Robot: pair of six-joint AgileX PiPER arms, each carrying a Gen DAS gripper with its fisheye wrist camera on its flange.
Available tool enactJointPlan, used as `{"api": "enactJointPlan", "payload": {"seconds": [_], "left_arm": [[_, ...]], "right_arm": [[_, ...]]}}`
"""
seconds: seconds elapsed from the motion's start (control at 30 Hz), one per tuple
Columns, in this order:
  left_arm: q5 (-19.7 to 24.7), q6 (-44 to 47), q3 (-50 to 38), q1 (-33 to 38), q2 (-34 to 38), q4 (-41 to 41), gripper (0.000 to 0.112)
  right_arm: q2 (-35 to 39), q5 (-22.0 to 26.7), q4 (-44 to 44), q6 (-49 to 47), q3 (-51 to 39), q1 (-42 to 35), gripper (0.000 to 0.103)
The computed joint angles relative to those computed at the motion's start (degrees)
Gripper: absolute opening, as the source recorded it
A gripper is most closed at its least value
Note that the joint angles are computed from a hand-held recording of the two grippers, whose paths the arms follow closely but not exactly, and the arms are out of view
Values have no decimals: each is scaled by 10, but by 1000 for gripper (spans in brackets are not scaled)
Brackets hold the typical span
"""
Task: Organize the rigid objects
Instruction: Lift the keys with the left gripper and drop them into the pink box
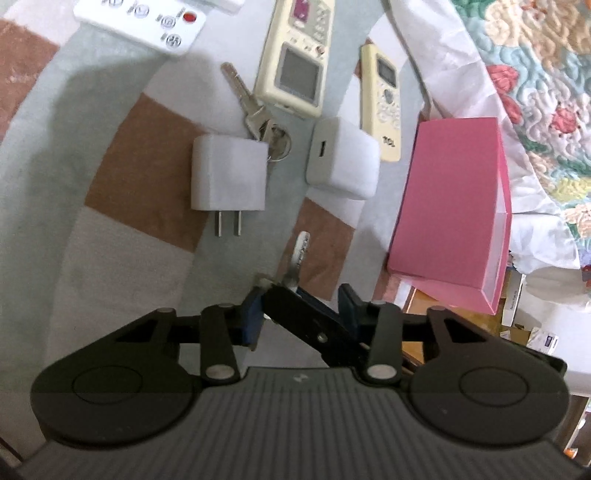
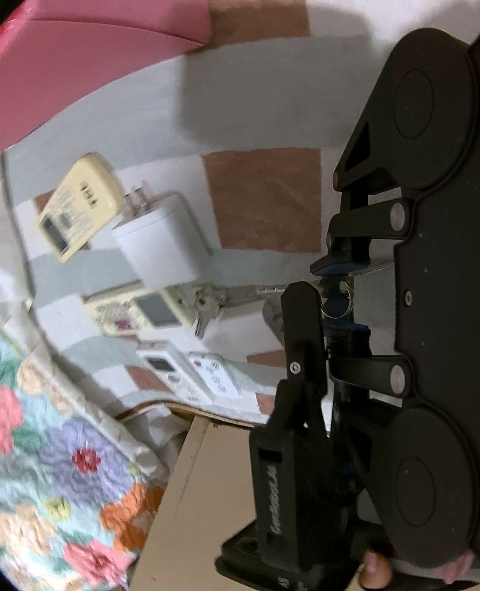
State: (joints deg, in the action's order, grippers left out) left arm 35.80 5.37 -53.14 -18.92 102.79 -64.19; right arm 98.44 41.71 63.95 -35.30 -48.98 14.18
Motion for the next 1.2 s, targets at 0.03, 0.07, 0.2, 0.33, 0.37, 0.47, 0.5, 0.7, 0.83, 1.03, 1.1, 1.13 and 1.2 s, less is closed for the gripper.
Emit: {"api": "enactJointPlan", "payload": {"seconds": [0.03, 0.07, 0.2, 0.33, 0.37, 0.47, 0.5, 0.7, 0.83, 1.03, 1.1, 1.13, 1.2], "left_arm": [[-6, -2, 0, -3, -9, 10, 32], [-8, -2, 0, -5, -18, 13, 31], [-12, 7, 1, -13, -49, 2, 30], [-19, -30, -26, -36, -81, 44, 29], [-20, -40, -33, -41, -88, 55, 28], [-20, -86, -71, -61, -98, 94, 28], [-17, -99, -83, -66, -101, 108, 28], [10, -178, -217, -103, -72, 189, 28], [31, -228, -323, -131, -20, 249, 28], [52, -274, -466, -162, 85, 292, 28], [61, -279, -509, -167, 124, 295, 28], [69, -285, -539, -170, 151, 298, 28], [86, -297, -586, -174, 191, 305, 28]], "right_arm": [[-11, 3, 0, -6, 2, -2, 30], [-20, 8, 3, -11, 4, -7, 30], [-60, 22, -10, -16, 4, -26, 30], [-103, 48, -18, -24, 2, -60, 30], [-113, 56, -23, -22, -1, -70, 30], [-144, 73, -52, -1, -21, -89, 30], [-152, 80, -61, 5, -30, -98, 30], [-189, 107, -91, 33, -83, -154, 30], [-189, 120, -115, 33, -126, -187, 30], [-161, 108, -141, 22, -161, -233, 30], [-142, 109, -143, 4, -169, -252, 30], [-135, 103, -149, 0, -170, -255, 30], [-115, 94, -163, -3, -176, -260, 30]]}}
